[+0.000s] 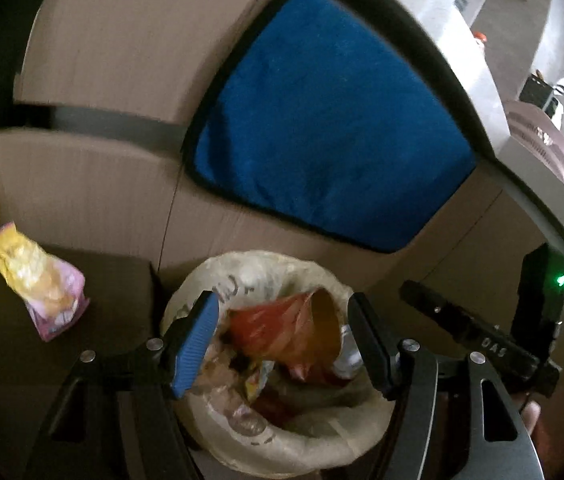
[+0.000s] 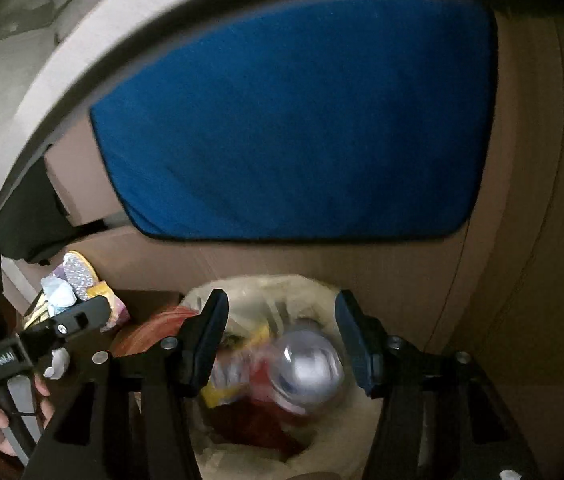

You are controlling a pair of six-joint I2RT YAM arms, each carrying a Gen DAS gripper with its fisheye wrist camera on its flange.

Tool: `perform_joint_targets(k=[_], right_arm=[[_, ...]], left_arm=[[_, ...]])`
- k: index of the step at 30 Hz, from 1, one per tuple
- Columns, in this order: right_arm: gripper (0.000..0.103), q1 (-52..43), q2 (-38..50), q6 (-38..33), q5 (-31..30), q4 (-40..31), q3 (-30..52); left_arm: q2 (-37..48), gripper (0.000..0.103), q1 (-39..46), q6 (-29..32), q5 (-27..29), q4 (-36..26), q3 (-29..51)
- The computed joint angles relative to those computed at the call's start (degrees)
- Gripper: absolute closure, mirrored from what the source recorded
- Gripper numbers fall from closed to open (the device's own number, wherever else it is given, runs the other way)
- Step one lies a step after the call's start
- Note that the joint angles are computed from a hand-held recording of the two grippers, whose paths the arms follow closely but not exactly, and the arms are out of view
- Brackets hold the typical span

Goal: Collect trash
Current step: 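Lift the cup and can over the bin while both tools open to drop them, then return the right tool to the pile and grasp the cream snack packet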

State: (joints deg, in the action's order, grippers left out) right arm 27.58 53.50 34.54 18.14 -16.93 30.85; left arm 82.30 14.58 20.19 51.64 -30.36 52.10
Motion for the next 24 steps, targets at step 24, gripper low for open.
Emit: perform_joint_targets(k=[24], right_arm=[[0.05,20.34,11.01,7.39,11.44,2.21,7.84]], left_arm=[[17.3,0.036,40.5,21.69,0.86,-11.85,22.24]])
